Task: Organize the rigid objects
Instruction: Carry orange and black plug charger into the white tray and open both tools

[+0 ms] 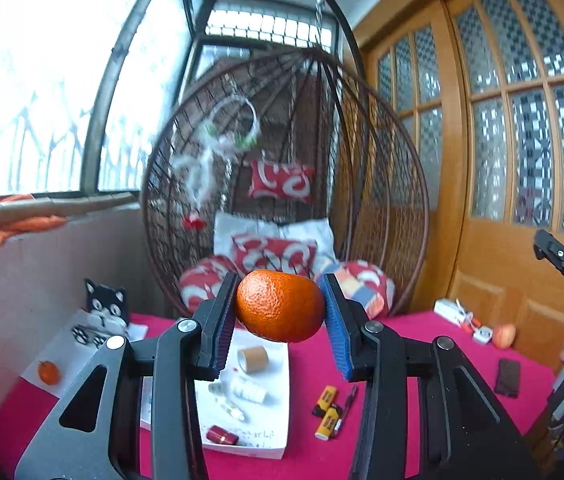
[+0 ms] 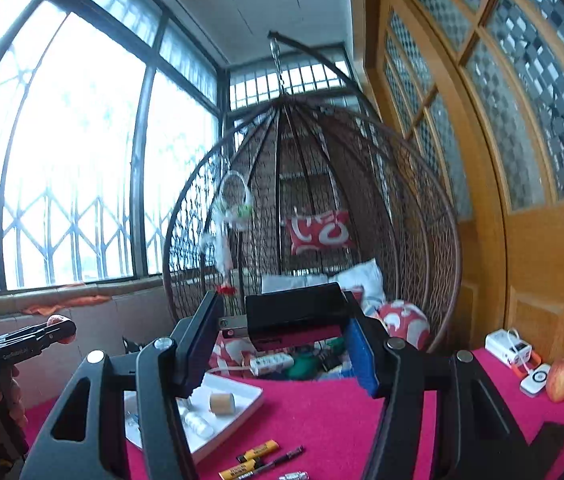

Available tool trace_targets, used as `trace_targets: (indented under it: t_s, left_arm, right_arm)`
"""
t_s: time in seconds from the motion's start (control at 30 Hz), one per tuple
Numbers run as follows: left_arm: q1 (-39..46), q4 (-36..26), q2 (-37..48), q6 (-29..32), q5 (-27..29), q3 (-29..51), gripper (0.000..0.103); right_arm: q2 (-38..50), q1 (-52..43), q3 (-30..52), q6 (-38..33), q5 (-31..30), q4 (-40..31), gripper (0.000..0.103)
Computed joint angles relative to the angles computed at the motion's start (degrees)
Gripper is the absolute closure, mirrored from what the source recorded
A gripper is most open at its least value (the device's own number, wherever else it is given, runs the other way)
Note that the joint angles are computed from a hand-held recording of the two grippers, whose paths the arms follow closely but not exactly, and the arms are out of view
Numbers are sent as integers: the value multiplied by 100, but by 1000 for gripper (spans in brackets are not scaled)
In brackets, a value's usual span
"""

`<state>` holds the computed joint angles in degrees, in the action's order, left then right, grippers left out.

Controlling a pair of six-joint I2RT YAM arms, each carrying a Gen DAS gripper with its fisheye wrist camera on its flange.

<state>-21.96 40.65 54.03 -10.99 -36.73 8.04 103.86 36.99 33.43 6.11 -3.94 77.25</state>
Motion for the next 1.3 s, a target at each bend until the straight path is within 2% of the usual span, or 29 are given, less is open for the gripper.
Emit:
trace_targets:
  t_s: [0.27,0.47,0.67,0.87,0.97,1.13,1.3]
  left_arm:
    - [-1104,-1087,-2088,422,-1216,-297,62]
    - [-1434,-1600,-2932,581,-1597,-383,62]
    - [-1535,-1883,-3397,601,-1780,-447,62]
    - [-1293,-2213,-3593,418,-1569,-454,62]
    - [-1163,-2165,-3403,285,-1447,-450,62]
    - [-349,-2237,-3072,-145,-597,-430,62]
    - [494,-1961,-2661,-285,153,-488,62]
  right_arm:
    - [-682,204,-750,-215,0,682,44]
    - [-926,327,-1041,-280,10,966,44]
    - [-977,324,-1156,-298,-100,1117,44]
    - [-873,346,-1022,-300,-181,984,44]
    - [-778,360,-908,-308,-226,860,44]
    - [-537,441,-598,-363,-298,561,44]
    - [-235,590,-40,-475,-302,18,44]
